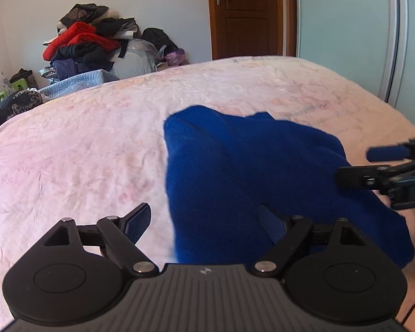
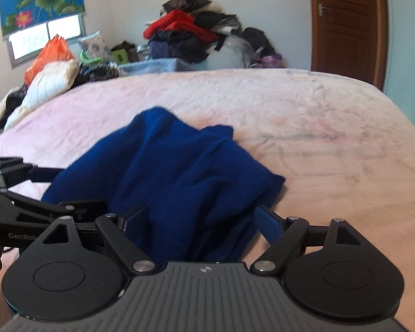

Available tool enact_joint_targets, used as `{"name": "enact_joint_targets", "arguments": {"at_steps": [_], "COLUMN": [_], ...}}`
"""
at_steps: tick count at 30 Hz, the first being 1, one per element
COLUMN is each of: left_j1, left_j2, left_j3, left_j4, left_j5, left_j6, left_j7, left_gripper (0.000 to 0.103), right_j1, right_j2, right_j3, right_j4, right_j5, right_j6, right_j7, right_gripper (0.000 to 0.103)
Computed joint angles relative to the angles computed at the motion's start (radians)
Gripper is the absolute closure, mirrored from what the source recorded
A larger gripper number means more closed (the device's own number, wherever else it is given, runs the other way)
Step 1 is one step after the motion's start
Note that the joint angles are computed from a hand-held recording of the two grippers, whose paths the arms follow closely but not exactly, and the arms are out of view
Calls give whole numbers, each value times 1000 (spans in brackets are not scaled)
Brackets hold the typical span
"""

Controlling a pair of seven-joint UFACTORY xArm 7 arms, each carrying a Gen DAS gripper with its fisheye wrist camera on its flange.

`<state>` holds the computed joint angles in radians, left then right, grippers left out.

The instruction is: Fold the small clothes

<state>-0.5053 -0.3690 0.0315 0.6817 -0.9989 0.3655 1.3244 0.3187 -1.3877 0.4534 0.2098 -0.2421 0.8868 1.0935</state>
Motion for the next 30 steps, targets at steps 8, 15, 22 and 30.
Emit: {"name": "enact_joint_targets", "arguments": {"at_steps": [8,15,22,30], "left_j1": [131,249,311,373], "left_j2": [287,573,612,491], "left_j3": [31,-30,-135,-185], "left_j4": [335,654,677,541], "left_j5": [53,19,-14,-151], "left_j6": [403,726,697,603], "left_j7": [-226,-451,-427,-239], "left_gripper": [17,17,56,84], "right_j1": [41,-102,-121,-155], "right_j2": [-383,-270,266,380], "right_j3": [-153,-434,-543,-464], "right_j4": [-202,-324,-258,-220], "right_j5": [99,154,233,311], "right_j6": [43,-393,-909,-968], "right_j7": [104,-136,-330,-364], "right_gripper": [9,9,43,82]}}
